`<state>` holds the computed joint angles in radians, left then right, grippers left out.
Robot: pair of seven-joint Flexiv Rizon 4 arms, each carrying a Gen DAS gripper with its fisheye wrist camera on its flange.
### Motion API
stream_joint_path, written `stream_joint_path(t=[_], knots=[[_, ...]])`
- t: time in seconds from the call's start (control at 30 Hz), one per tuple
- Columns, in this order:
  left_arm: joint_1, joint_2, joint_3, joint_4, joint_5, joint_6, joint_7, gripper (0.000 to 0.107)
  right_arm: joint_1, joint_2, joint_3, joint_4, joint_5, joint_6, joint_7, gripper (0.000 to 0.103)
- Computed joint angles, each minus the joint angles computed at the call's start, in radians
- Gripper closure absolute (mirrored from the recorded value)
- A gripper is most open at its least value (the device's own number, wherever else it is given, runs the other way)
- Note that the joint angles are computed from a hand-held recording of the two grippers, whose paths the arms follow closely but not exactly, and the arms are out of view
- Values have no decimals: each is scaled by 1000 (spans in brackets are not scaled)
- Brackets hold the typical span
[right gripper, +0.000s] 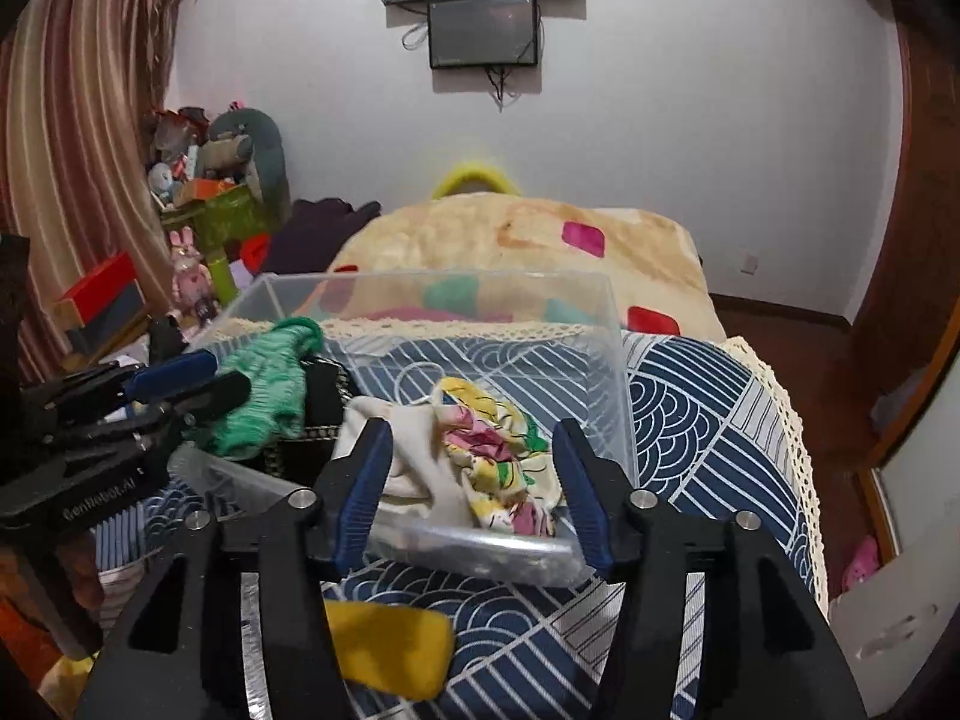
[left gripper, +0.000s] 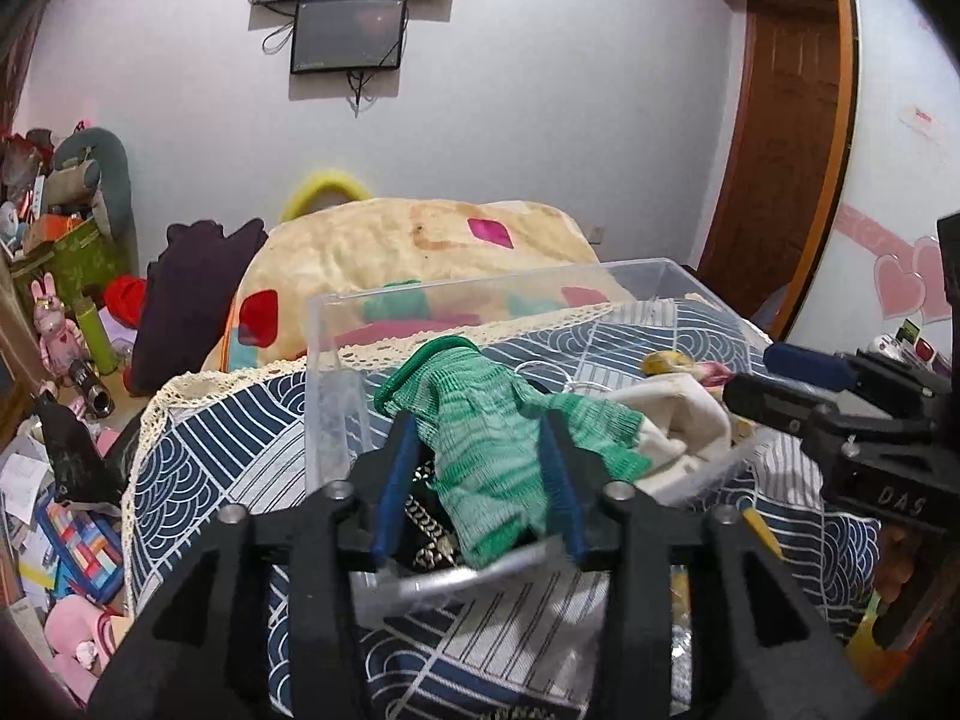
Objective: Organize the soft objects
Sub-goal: 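Lift scarf and glove over the clear box and release both, then grasp the yellow felt ball with the right tool while the left tool grasps the beaded bracelet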
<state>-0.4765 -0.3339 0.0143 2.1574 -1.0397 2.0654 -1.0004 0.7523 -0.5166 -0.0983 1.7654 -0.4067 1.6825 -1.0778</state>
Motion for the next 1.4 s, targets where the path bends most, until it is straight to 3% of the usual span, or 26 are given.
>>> stream_joint_path(t=[0.07,0.2,0.27,0.37,0.5,0.57,0.83,1.0,1.17,1.3,1.37,1.4], knots=[[-8,13,-3,16,9,15,1,55,39,13,-50,22,3,30,5,45],[-6,53,-24,54,41,48,-26,44,201,46,-234,88,59,115,-17,36],[-19,68,-32,64,27,71,-18,40,257,57,-286,110,101,148,-46,31],[-32,90,-53,80,-1,115,6,32,300,81,-313,141,159,189,-88,30],[-52,124,-90,115,-61,195,28,12,357,105,-345,179,248,248,-159,20],[-52,137,-108,134,-82,221,32,12,398,114,-372,198,298,265,-200,20],[-54,182,-151,229,-142,227,-1,11,414,138,-319,245,403,257,-321,20],[-66,171,-166,261,-187,215,5,11,372,136,-233,258,447,223,-366,20],[-76,160,-170,298,-190,188,-40,11,289,127,-114,275,443,184,-362,20],[-78,149,-165,330,-149,179,-104,11,132,113,56,277,363,154,-321,20],[-75,140,-159,345,-112,169,-149,13,121,109,65,287,342,154,-304,20],[-76,137,-156,348,-104,168,-159,18,118,107,68,292,333,150,-297,20]])
